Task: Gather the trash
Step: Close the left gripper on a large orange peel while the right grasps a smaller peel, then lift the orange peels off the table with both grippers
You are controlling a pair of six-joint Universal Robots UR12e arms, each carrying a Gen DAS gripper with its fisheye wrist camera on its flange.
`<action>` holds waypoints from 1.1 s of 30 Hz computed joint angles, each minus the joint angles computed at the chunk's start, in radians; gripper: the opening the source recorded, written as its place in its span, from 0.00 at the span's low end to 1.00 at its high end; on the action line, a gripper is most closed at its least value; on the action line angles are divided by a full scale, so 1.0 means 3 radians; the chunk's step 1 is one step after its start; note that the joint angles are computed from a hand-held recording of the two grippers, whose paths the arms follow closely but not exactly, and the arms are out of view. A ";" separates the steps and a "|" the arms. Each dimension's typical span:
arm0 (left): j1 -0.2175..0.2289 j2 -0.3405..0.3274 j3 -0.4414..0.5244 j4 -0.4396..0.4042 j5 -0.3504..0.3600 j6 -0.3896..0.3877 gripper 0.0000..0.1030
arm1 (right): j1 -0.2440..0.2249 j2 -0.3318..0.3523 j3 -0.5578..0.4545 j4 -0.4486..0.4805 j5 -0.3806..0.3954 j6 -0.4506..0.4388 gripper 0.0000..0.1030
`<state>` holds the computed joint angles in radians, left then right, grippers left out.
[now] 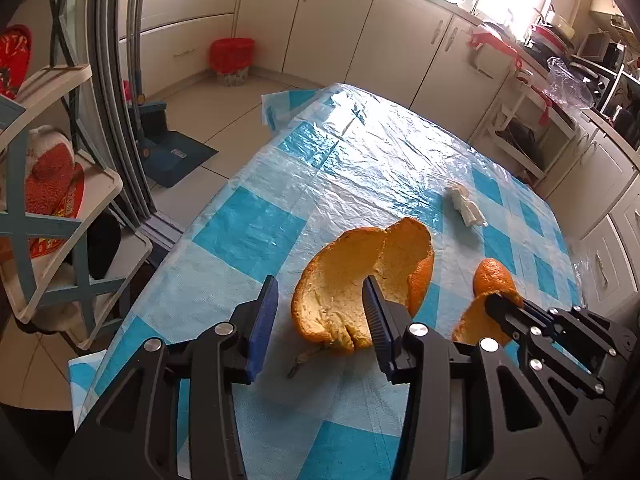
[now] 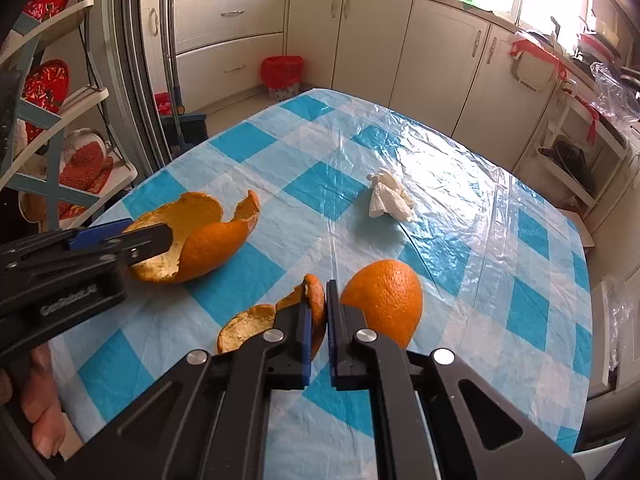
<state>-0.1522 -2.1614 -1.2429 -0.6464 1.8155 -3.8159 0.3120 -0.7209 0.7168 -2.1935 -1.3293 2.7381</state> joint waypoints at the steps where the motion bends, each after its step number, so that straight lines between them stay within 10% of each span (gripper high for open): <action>1: -0.0004 -0.0011 0.0014 0.0006 -0.0002 0.0018 0.40 | -0.0014 -0.0037 0.0051 -0.0003 0.0033 0.0016 0.07; 16: -0.0212 -0.0071 0.0127 -0.0026 -0.0624 0.0780 0.10 | -0.0306 -0.0562 0.0850 -0.0252 -0.0138 0.0557 0.07; 23: -0.0308 -0.0075 0.0134 -0.0017 -0.0681 0.1002 0.12 | -0.0432 -0.0646 0.1036 -0.0411 -0.0117 0.0973 0.07; 29: -0.0279 -0.0100 0.0143 0.0029 -0.0654 0.0884 0.34 | -0.0494 -0.0650 0.1082 -0.0397 -0.0032 0.1107 0.08; 33: -0.0273 -0.0125 0.0167 0.0068 -0.0633 0.0839 0.40 | -0.0508 -0.0652 0.1097 -0.0405 0.0003 0.1100 0.26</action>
